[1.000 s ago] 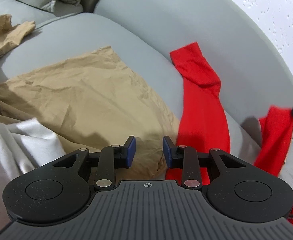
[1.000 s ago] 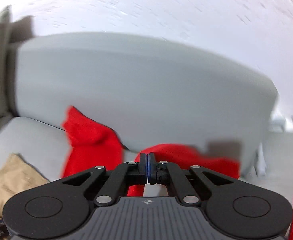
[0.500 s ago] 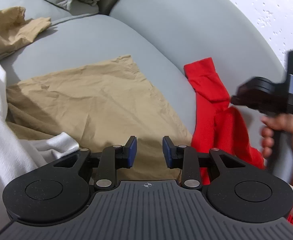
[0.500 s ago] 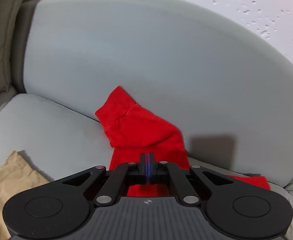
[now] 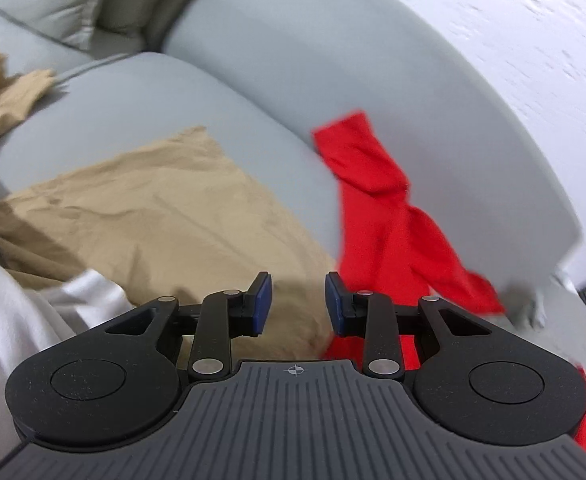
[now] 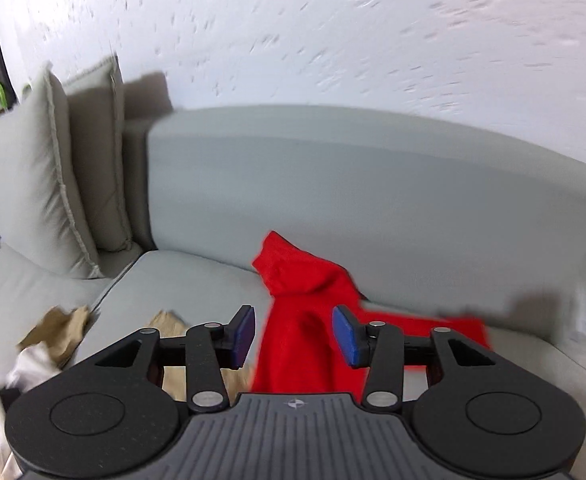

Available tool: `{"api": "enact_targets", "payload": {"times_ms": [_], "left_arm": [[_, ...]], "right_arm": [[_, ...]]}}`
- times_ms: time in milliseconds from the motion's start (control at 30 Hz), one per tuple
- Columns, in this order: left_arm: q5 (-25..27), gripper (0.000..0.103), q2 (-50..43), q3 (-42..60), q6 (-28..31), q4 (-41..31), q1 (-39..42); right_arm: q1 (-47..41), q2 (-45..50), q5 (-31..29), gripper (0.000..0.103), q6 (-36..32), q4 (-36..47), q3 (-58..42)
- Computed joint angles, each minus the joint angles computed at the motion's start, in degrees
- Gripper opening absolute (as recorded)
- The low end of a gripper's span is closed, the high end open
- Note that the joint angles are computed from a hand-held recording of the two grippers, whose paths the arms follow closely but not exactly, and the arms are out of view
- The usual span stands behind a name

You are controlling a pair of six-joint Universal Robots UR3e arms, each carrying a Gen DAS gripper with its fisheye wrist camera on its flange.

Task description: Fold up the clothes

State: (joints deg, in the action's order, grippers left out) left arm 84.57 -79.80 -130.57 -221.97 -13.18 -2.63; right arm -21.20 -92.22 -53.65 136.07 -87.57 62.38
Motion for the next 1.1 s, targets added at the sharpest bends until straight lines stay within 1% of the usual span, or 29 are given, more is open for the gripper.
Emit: {"api": "enact_targets", "payload": {"times_ms": [33,67,100,133,167,200,267,333,400,433,567,633,767,800,833,867,933,1100], "left_arm": [[-2.61,0.036,0.43,-0.69,1.55,-0.13,0.54],[-5.13,0.036,0.77,-1.30,3.13,-0.37,1.03],[-5.79,0.036,-0.33,-0.85,4.23,-0.86,0.19],[-6.43,0.036,-1.48,-0.33,5.34,-1.40,-0.65],[-7.02,0.036,-2.64,0.24,6.42,-1.94,-1.45],[-6.87,0.035,-3.50,0.67,6.70,-1.73,-1.84],[-8.29,0.034,-6.90,1.35,6.79,0.82,-2.13],[-12.06,0.025,-10.64,0.82,3.70,5.68,-0.74],[-14.39,0.022,-14.45,1.19,-0.01,9.49,0.00],[-14.53,0.022,-15.98,2.31,-1.10,9.62,-0.14],[-14.76,0.022,-19.54,5.73,-1.96,8.90,-0.92],[-14.39,0.022,-21.04,7.29,-2.17,7.47,-1.27],[-9.65,0.023,-21.84,10.79,-1.11,2.38,-3.53],[-7.60,0.023,-21.61,11.74,-0.52,1.11,-4.32],[-6.88,0.024,-21.45,11.80,0.09,1.47,-4.50],[-7.40,0.025,-21.14,11.21,0.43,1.84,-4.09],[-10.25,0.025,-22.31,11.16,1.22,2.19,-2.90],[-9.81,0.026,-24.85,14.16,2.69,0.18,-3.83]], "right_arm": [[-5.90,-4.41,0.08,0.044,-10.00,6.64,1.18],[-9.63,-8.08,-0.47,0.044,-16.81,8.65,4.77],[-13.23,-12.02,-1.49,0.044,-22.74,9.48,9.73],[-16.07,-14.89,-2.89,0.044,-26.88,10.49,14.00],[-18.50,-17.47,-4.44,0.044,-29.51,10.74,18.77],[-20.14,-19.65,-5.75,0.043,-30.52,10.28,23.75],[-23.24,-23.32,-8.52,0.043,-32.12,8.95,33.15],[-23.83,-25.15,-10.16,0.042,-30.43,6.23,41.12],[-24.45,-25.79,-10.73,0.041,-28.59,4.98,45.85],[-24.88,-25.34,-10.52,0.041,-26.71,5.13,47.04],[-24.95,-21.12,-8.96,0.042,-18.96,3.88,50.36],[-24.47,-19.38,-8.63,0.042,-17.07,2.32,51.46],[-26.05,-18.35,-6.42,0.042,-18.13,4.17,51.07],[-26.27,-18.02,-6.01,0.043,-18.22,4.75,50.63],[-26.83,-17.79,-5.42,0.043,-18.65,5.93,50.48],[-26.96,-17.57,-5.39,0.043,-18.71,6.20,50.62],[-26.59,-17.30,-5.14,0.043,-18.19,4.17,52.11],[-27.57,-17.25,-4.76,0.043,-18.43,4.43,52.52]]}}
